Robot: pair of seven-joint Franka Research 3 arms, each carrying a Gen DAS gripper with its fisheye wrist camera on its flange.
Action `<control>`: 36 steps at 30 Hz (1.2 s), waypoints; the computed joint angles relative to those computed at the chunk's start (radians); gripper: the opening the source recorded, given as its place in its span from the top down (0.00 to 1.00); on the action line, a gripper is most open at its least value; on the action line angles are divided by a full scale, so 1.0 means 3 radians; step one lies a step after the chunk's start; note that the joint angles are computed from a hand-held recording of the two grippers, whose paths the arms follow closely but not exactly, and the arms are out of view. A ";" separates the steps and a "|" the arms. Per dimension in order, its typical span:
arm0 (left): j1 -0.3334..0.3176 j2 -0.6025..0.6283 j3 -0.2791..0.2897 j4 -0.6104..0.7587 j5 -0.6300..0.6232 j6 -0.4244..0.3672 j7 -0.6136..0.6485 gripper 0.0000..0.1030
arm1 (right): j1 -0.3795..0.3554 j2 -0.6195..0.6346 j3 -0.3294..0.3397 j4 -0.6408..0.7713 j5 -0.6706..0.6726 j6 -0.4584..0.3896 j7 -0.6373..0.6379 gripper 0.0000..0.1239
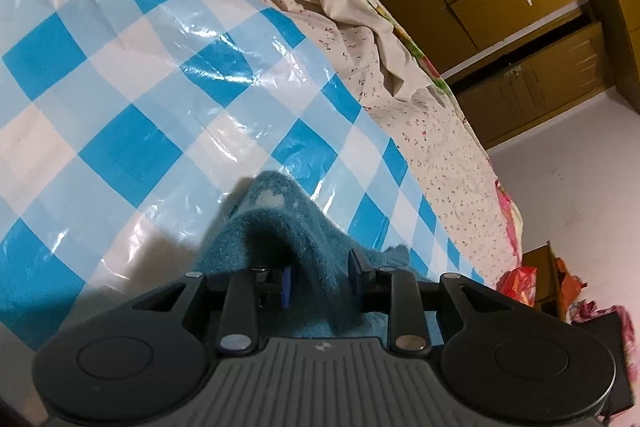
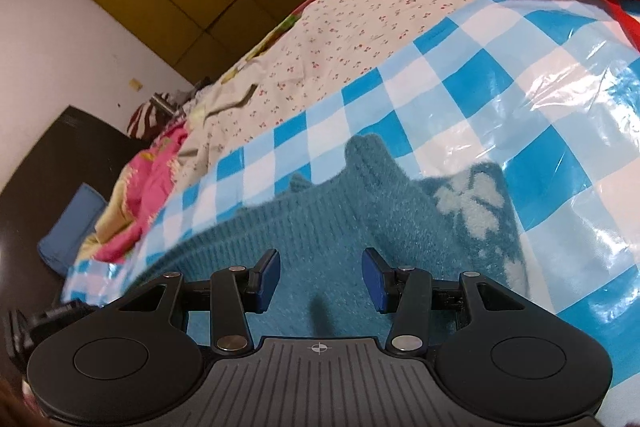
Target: Fold small clothes
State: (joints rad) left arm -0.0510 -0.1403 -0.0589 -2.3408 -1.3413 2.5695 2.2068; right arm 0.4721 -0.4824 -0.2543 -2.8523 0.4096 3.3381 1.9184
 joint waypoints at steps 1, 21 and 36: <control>0.0009 0.0008 0.0021 0.0004 -0.0054 -0.0053 -0.0008 0.59 | -0.0087 0.0014 0.0090 0.0003 0.0009 -0.0028 -0.0001 0.64; -0.0007 -0.0486 -0.0655 -0.0734 0.2312 0.1776 -0.0727 0.42 | -0.1571 -0.0234 0.1812 -0.0079 -0.0189 -0.0462 0.0098 0.64; -0.0396 -0.0852 -0.0496 -0.1276 0.3021 0.1770 -0.1244 0.41 | -0.1624 -0.1080 0.1937 -0.0497 -0.0706 -0.0975 0.0645 0.65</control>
